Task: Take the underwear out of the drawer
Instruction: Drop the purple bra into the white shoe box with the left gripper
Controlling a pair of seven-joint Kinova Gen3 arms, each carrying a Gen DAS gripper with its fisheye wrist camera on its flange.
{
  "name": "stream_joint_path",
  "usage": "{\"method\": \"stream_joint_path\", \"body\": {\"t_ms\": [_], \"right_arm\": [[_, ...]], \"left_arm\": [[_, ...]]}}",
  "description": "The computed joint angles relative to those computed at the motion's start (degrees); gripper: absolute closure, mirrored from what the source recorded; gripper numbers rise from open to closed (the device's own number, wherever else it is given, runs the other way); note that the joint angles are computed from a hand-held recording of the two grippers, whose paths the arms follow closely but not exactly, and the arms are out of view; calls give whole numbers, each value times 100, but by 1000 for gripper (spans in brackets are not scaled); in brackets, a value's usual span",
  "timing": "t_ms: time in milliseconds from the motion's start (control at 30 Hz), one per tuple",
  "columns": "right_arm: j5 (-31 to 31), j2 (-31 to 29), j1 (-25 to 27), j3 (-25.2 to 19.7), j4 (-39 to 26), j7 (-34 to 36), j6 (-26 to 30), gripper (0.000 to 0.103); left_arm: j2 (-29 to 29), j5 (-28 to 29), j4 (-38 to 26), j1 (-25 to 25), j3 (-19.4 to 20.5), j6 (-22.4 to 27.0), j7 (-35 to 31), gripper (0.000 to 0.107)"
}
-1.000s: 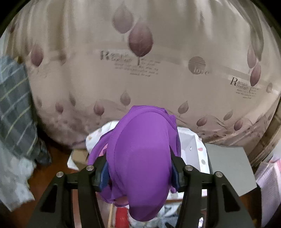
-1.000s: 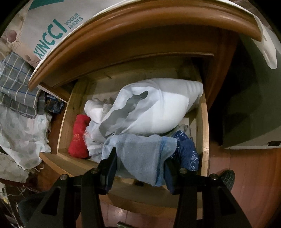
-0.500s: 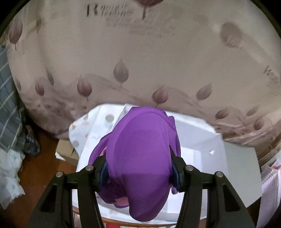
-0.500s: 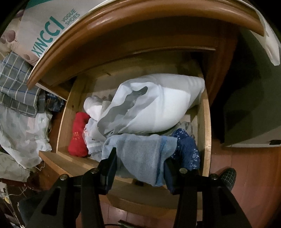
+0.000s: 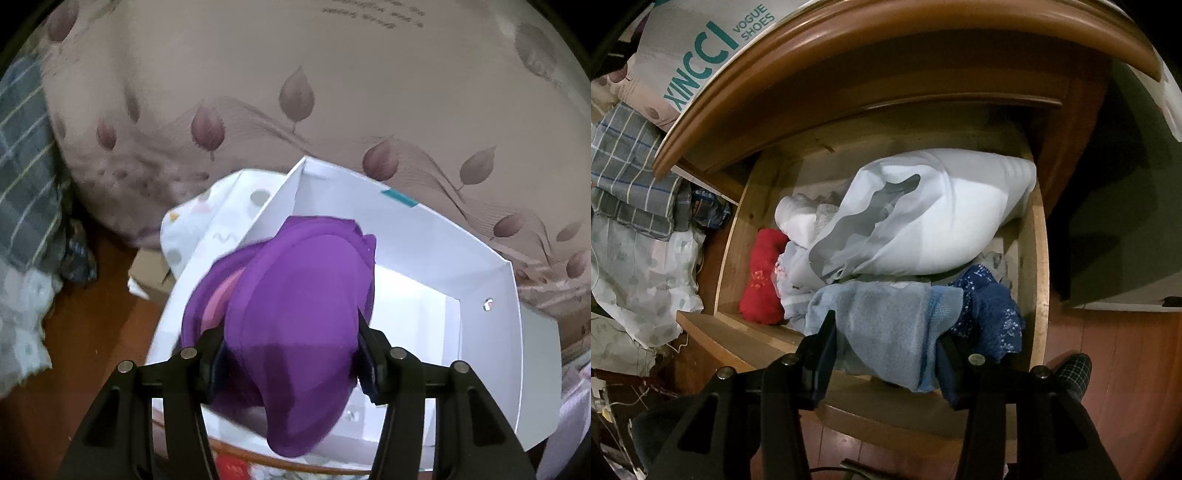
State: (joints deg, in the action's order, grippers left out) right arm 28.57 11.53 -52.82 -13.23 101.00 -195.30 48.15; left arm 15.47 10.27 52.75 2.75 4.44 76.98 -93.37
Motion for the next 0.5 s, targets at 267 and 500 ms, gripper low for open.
{"method": "stream_joint_path", "body": {"t_ms": [267, 500], "right_arm": [[23, -18, -20, -15, 10, -44, 18, 56], [67, -86, -23, -33, 71, -150, -26, 56]], "left_arm": [[-114, -520, 178, 320, -84, -119, 787, 55], [-30, -610, 119, 393, -19, -158, 771, 51]]}}
